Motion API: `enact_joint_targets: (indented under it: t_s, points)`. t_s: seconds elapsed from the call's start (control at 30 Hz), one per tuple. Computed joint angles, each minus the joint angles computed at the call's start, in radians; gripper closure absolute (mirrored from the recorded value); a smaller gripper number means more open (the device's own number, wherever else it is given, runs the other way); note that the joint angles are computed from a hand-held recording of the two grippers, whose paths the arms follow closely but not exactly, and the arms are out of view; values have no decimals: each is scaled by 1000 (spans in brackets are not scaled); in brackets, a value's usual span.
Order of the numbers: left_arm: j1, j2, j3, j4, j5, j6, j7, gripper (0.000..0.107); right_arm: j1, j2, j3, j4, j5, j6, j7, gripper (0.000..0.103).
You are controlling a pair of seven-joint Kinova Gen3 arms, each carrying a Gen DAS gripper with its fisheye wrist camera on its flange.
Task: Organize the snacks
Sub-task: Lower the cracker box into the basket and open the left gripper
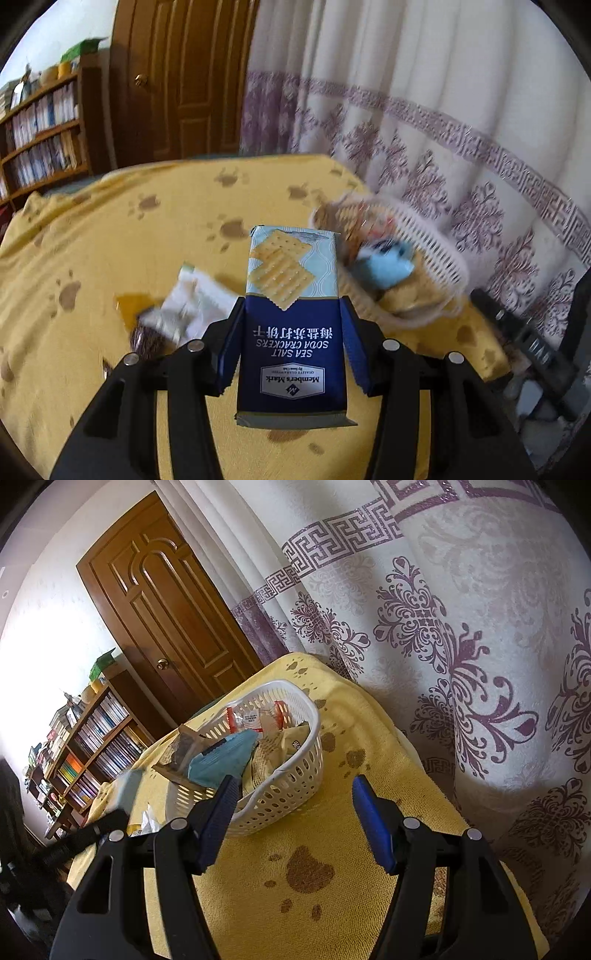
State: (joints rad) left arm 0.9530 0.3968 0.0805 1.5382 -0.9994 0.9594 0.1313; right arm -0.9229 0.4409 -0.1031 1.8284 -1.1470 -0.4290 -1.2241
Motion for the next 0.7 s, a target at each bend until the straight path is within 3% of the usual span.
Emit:
enact_joint_targets:
  t_s: [0.23, 0.43, 0.6, 0.7]
  points:
    - [-17, 61, -17, -132, -14, -43, -153, 58, 9, -1, -3, 8, 42, 7, -41, 37]
    - [-60, 118, -53, -223, 71, -145, -276, 58, 9, -2, 8, 13, 81, 23, -88, 37]
    - [-70, 148, -100, -253, 132, -210, -327, 56, -2, -3, 22, 14, 95, 31, -106, 37]
    - [-46, 140, -144, -228, 142, -230, -301, 54, -2, -3, 26, 16, 111, 35, -124, 37]
